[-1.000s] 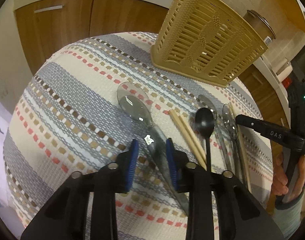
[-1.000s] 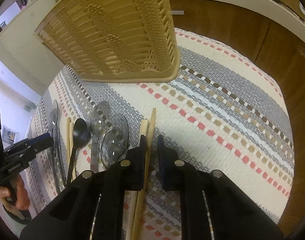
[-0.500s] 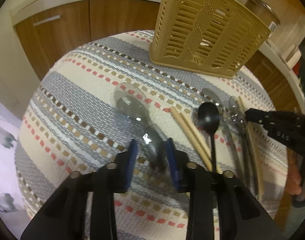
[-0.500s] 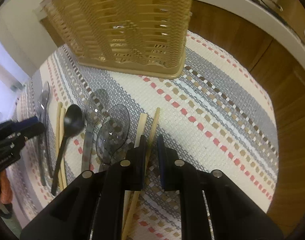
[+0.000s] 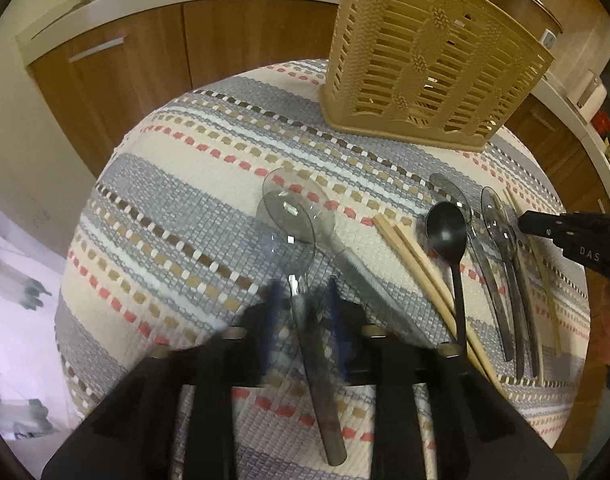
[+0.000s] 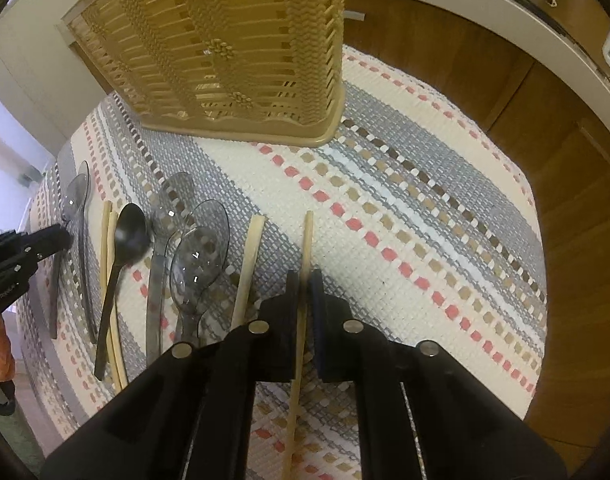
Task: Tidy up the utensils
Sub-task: 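Close the left tool on the clear spoon while the right tool closes on the chopstick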
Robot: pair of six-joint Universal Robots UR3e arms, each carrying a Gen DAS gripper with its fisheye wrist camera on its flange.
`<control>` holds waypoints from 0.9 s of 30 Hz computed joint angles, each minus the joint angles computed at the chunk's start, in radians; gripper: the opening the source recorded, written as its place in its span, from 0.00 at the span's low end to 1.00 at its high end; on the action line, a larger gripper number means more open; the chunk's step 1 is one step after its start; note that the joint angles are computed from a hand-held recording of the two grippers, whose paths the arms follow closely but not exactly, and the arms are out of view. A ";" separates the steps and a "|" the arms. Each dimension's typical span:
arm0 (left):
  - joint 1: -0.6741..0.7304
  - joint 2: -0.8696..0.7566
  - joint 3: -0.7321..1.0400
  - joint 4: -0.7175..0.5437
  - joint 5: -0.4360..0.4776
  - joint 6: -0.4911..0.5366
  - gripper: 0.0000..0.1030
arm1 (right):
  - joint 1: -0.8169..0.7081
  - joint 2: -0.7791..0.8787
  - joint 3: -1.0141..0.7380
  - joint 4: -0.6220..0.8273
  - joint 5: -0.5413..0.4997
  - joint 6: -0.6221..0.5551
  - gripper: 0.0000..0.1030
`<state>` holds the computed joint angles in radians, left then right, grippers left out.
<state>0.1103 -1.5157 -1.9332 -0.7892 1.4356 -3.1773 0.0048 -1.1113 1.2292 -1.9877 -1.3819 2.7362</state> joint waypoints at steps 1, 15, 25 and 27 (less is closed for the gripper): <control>-0.005 -0.015 0.018 0.000 0.008 0.001 0.40 | 0.004 0.011 -0.024 0.024 0.003 0.002 0.15; 0.028 -0.006 -0.020 0.112 0.011 0.007 0.01 | 0.048 -0.056 0.100 -0.149 0.004 0.002 0.03; -0.002 0.132 0.003 0.415 -0.020 -0.099 0.01 | -0.077 -0.375 0.341 -0.410 0.299 0.009 0.03; -0.031 0.066 0.067 0.516 -0.001 -0.117 0.01 | -0.074 -0.357 0.299 -0.473 0.327 0.065 0.03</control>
